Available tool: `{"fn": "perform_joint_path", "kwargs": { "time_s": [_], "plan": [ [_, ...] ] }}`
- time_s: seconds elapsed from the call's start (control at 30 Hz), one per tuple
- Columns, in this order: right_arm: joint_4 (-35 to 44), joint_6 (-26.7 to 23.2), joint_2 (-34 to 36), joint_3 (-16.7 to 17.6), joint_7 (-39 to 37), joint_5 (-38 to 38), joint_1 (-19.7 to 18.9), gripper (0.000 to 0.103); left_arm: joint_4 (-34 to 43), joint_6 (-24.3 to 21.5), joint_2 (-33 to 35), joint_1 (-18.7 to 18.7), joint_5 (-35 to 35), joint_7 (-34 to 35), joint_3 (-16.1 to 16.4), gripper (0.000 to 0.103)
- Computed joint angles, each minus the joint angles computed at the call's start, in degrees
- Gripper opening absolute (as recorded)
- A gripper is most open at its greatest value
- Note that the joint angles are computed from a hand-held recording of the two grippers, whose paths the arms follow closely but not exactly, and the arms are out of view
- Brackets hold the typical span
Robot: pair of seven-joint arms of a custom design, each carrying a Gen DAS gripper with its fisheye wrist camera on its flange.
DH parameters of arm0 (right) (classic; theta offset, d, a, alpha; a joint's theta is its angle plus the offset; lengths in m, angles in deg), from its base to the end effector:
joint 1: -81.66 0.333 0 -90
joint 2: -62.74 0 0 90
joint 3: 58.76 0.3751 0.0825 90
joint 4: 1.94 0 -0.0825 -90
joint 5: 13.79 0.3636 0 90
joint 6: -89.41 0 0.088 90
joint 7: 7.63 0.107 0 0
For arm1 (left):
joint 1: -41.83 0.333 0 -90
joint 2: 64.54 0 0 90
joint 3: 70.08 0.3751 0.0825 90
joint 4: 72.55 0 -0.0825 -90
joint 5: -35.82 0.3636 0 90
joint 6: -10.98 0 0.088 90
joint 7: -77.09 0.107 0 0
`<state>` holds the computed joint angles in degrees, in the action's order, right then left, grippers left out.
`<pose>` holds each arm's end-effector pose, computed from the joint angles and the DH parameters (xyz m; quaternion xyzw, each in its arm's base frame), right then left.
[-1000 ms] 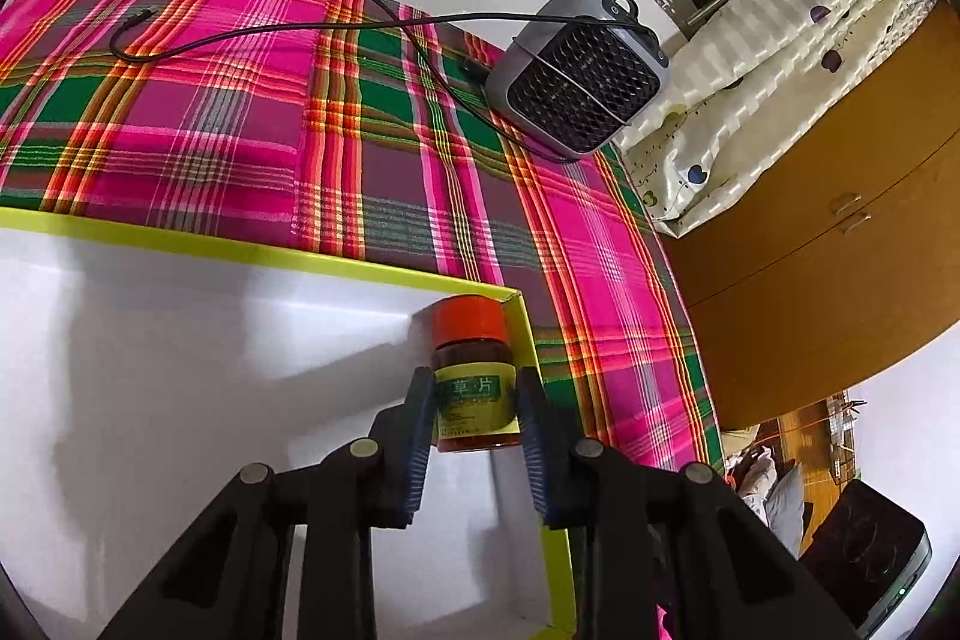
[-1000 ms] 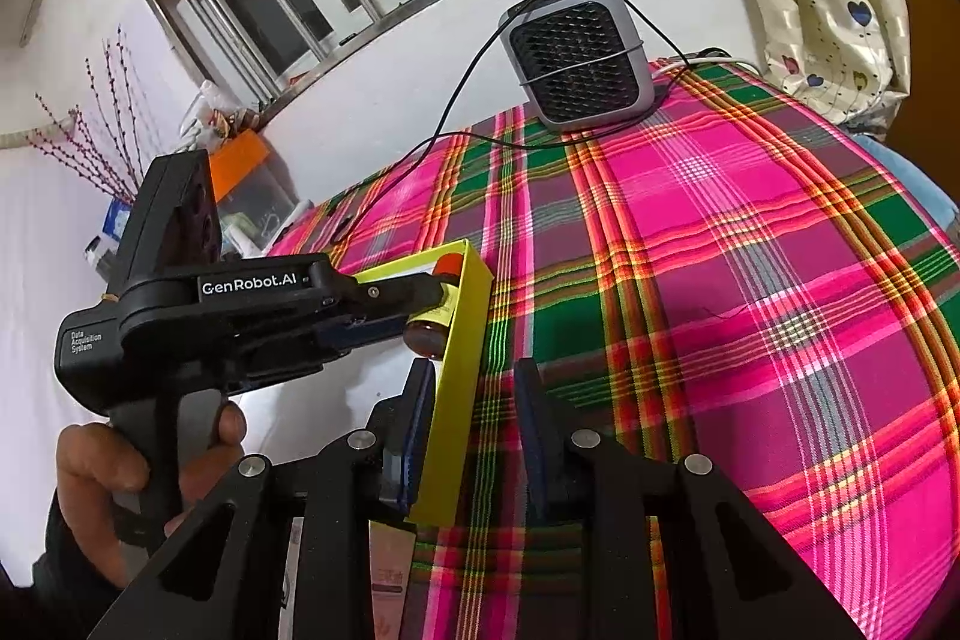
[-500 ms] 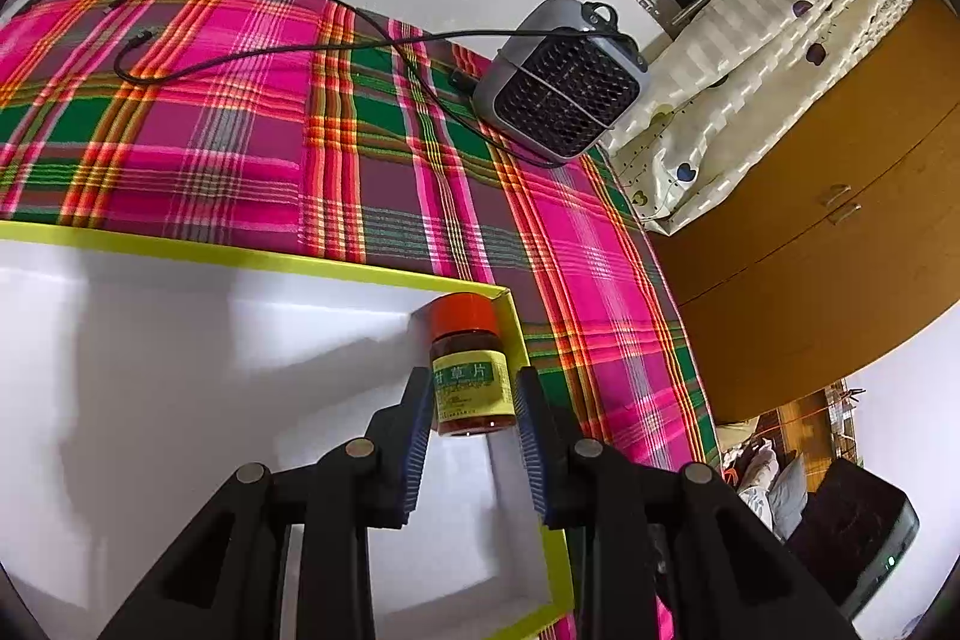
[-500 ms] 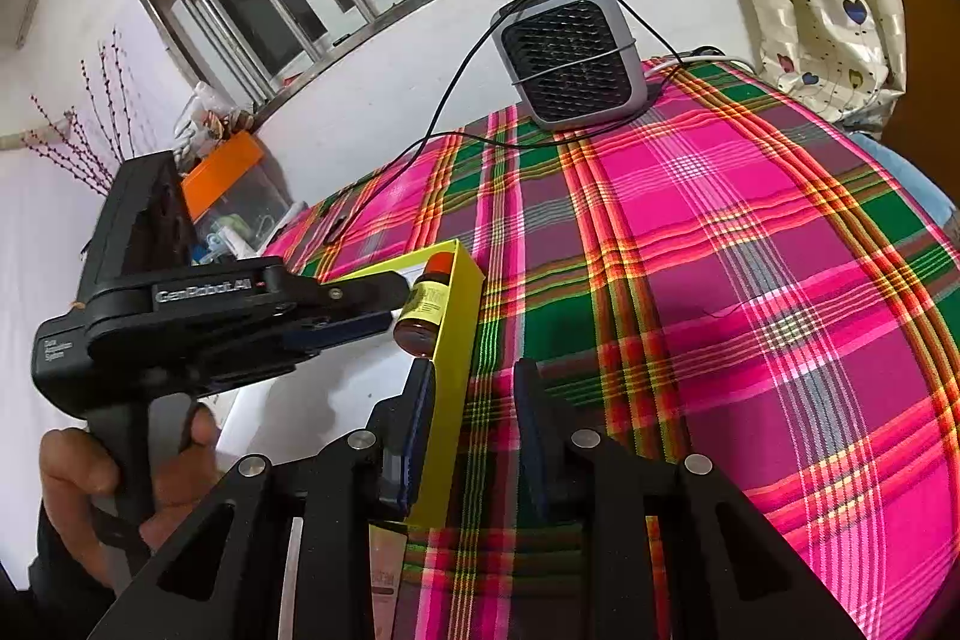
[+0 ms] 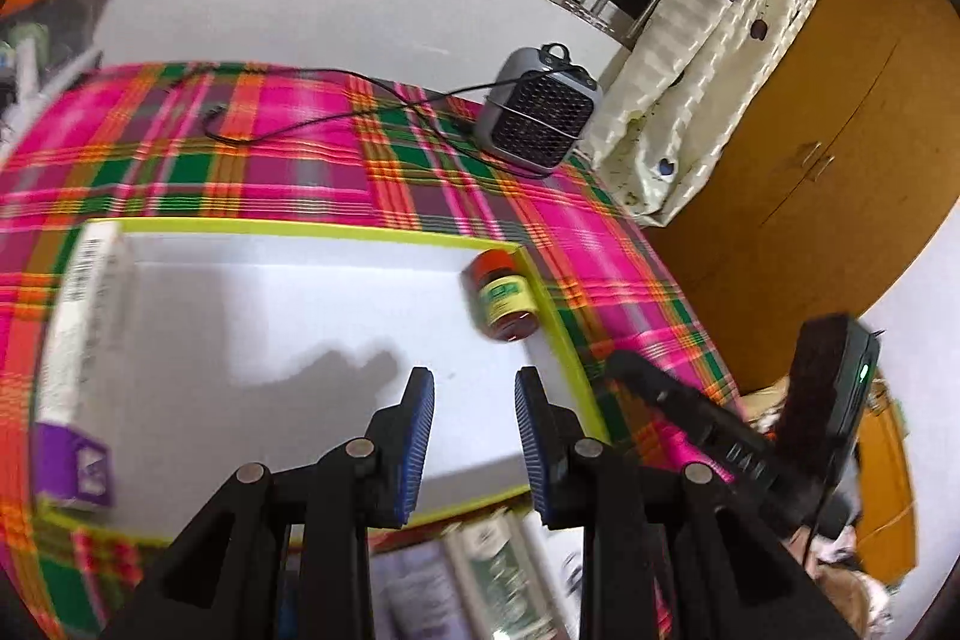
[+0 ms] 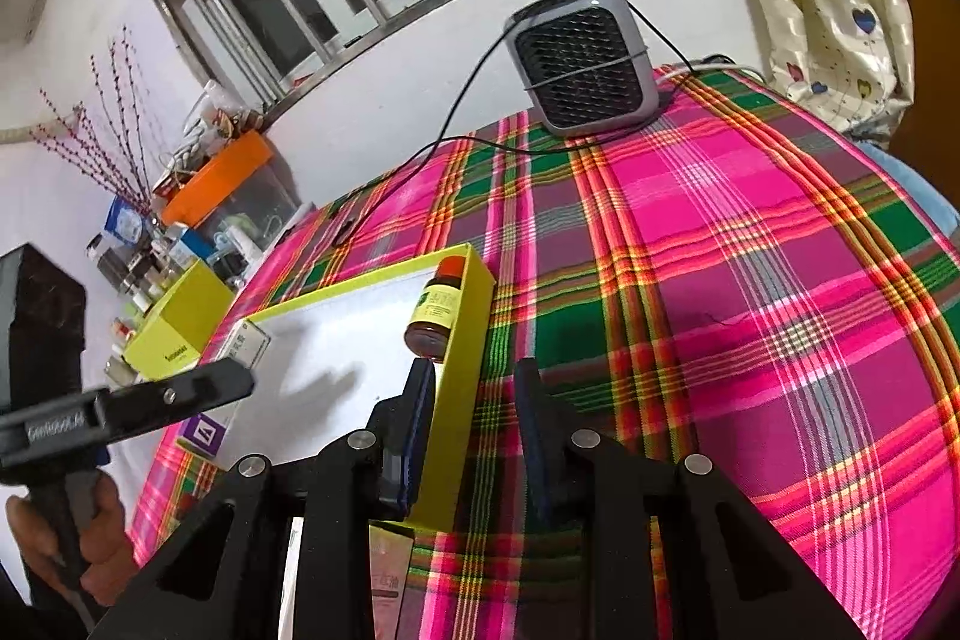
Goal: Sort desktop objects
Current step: 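Withdraw both tools from the tray back toward the remaining items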
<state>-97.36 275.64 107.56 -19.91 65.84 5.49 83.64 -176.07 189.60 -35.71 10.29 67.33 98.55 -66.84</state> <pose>0.6682 0.3475 0.3720 -0.7002 0.5377 -0.0349 0.4684 0.5976 -0.3807 0.4174 -0.6931 0.6028 -0.3822 0.1009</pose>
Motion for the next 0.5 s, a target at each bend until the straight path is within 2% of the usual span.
{"fn": "perform_joint_path", "kwargs": {
  "time_s": [0.2, 0.3, 0.4, 0.43, 0.5],
  "plan": [
    [-0.5, 1.3, 0.4, 1.2, -1.0, -2.1, -0.5, 0.028, -5.5, 1.0, -3.5, -11.5, 7.9, -9.8, 13.3, 0.028],
    [-1.1, 2.3, 0.6, 1.9, -0.8, -3.1, -0.8, 0.028, -6.3, 0.0, -4.1, -14.8, 12.4, -14.7, 16.9, 0.028],
    [-3.0, 4.1, 0.2, 3.6, 0.3, -4.5, -2.0, 0.028, -7.1, -2.7, -5.1, -16.7, 16.6, -18.3, 18.4, 0.028],
    [-3.9, 4.8, -0.4, 3.6, 0.9, -5.1, -2.1, 0.028, -7.5, -2.4, -5.3, -17.5, 18.7, -20.3, 19.4, 0.028],
    [-6.1, 5.5, -2.1, 2.9, 2.2, -6.3, -1.9, 0.028, -8.1, -3.7, -5.9, -17.9, 21.3, -22.5, 19.4, 0.028]
  ]
}}
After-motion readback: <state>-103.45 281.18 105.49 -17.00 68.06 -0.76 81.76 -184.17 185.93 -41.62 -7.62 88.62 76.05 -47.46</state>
